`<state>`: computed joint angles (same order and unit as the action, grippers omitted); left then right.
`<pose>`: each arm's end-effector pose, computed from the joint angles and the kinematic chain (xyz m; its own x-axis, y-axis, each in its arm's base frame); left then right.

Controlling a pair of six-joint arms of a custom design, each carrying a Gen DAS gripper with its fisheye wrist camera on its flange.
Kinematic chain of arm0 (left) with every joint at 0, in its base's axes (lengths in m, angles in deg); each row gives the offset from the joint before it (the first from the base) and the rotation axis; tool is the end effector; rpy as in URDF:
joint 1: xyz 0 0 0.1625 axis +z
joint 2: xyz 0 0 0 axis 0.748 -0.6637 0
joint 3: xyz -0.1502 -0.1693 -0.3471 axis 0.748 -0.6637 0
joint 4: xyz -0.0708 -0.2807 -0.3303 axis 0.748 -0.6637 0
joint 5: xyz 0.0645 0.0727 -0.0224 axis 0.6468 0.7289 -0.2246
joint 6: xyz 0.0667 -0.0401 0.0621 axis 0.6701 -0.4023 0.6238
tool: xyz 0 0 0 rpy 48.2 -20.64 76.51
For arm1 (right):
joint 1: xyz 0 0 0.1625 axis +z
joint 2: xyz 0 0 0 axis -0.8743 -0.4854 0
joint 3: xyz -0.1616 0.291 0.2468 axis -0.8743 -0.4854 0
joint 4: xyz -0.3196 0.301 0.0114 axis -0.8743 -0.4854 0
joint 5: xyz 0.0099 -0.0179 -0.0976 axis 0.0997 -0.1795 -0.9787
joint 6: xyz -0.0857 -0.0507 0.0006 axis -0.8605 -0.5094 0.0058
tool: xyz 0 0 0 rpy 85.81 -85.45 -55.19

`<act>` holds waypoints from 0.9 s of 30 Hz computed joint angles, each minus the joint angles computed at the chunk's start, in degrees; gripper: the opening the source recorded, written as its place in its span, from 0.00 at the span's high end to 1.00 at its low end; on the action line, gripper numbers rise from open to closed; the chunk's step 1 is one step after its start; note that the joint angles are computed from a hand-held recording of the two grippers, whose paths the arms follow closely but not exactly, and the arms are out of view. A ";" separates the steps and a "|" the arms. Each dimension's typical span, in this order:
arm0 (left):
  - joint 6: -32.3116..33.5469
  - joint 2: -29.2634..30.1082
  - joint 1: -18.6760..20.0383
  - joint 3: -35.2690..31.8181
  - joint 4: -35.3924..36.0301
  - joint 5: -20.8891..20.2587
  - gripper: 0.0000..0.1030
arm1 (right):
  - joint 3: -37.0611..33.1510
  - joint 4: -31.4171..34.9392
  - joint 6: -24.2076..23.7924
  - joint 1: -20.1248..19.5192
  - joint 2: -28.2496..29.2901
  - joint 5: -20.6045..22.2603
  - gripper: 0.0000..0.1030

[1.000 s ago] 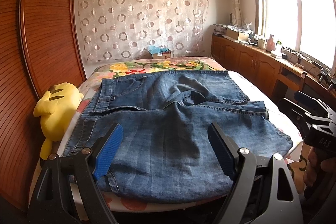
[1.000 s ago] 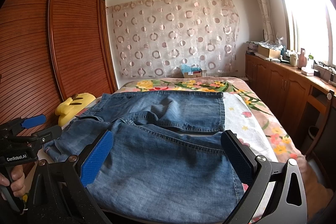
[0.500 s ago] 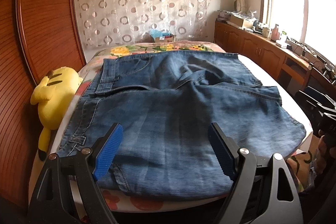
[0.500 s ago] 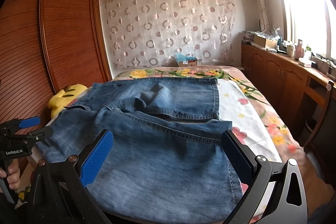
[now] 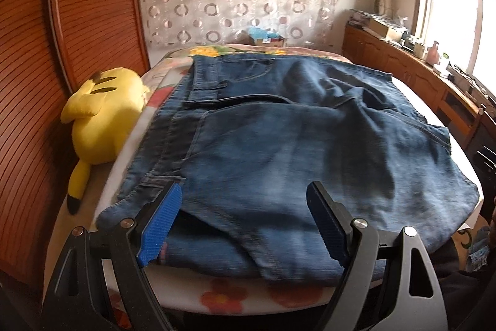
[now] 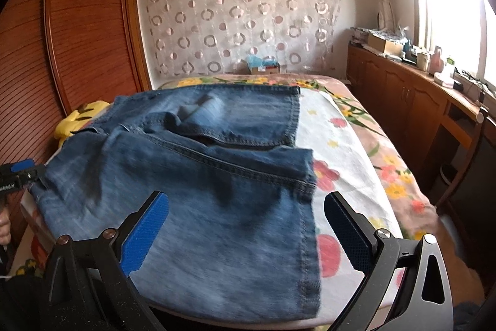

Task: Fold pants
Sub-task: 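Close the right gripper on one jeans leg hem while the left gripper grasps the other leg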

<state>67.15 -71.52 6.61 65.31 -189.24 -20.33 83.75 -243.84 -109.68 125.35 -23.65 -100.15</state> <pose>-0.3206 -0.7775 -0.0619 -0.6142 0.5375 -0.5778 0.7703 0.5674 -0.2911 -0.1292 -0.5312 0.2501 -0.6790 0.4144 0.6060 -0.4190 0.4590 -0.7834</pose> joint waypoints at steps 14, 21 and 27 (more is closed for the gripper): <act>-1.14 0.35 1.74 -0.98 0.89 1.81 0.19 | 9.06 4.82 0.12 1.43 -7.15 -6.82 0.24; -2.21 0.51 2.27 -1.77 1.88 2.07 0.19 | 13.64 6.32 1.24 -0.39 -10.57 -6.40 0.39; -2.20 0.54 2.55 -2.12 1.91 2.78 0.19 | 15.11 8.70 2.69 -0.91 -12.18 -4.48 0.61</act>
